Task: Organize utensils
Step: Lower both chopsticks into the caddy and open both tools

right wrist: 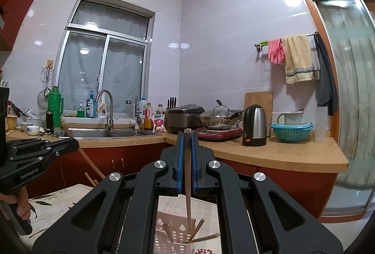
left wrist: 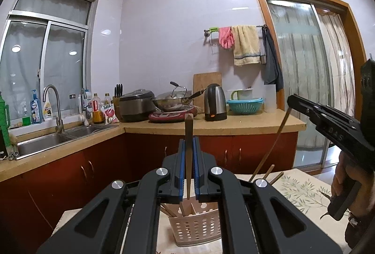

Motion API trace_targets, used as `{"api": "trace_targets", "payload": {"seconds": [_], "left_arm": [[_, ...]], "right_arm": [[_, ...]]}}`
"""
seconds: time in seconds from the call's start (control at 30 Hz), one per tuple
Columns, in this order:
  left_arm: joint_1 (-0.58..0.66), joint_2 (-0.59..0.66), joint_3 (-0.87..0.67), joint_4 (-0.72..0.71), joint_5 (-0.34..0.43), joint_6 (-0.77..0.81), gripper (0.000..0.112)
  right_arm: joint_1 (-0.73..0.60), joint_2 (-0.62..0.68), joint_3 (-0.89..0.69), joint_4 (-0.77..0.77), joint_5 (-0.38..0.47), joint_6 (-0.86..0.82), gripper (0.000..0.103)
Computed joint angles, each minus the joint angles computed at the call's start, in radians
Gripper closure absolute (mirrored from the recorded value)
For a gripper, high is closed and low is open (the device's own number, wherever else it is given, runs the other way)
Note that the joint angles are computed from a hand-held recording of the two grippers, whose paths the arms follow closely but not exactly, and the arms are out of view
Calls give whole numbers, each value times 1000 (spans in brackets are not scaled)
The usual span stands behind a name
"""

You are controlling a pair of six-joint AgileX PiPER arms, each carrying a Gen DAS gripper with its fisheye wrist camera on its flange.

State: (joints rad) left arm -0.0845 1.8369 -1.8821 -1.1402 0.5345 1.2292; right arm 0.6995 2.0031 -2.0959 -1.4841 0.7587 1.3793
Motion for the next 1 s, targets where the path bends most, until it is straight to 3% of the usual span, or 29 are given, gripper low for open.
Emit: {"api": "trace_targets", "payload": {"seconds": [0.3, 0.57, 0.67, 0.73, 0.83, 1.0], "left_arm": [[-30, 102, -103, 181, -1, -161, 106], [-36, 162, -140, 283, 18, -291, 105], [-33, 167, -137, 294, 31, -308, 103], [-32, 157, -119, 291, 25, -304, 92], [-27, 121, -66, 241, 11, -260, 78], [-24, 69, 3, 196, 2, -219, 70]], "right_arm": [[-70, 72, -39, 138, -83, -29, 97], [-103, 108, -37, 281, -119, -83, 96], [-107, 91, 6, 271, -133, -32, 94], [-102, 73, 37, 249, -128, -3, 85], [-81, 42, 84, 194, -103, 39, 83], [-43, -39, 200, 114, -59, 128, 79]]}}
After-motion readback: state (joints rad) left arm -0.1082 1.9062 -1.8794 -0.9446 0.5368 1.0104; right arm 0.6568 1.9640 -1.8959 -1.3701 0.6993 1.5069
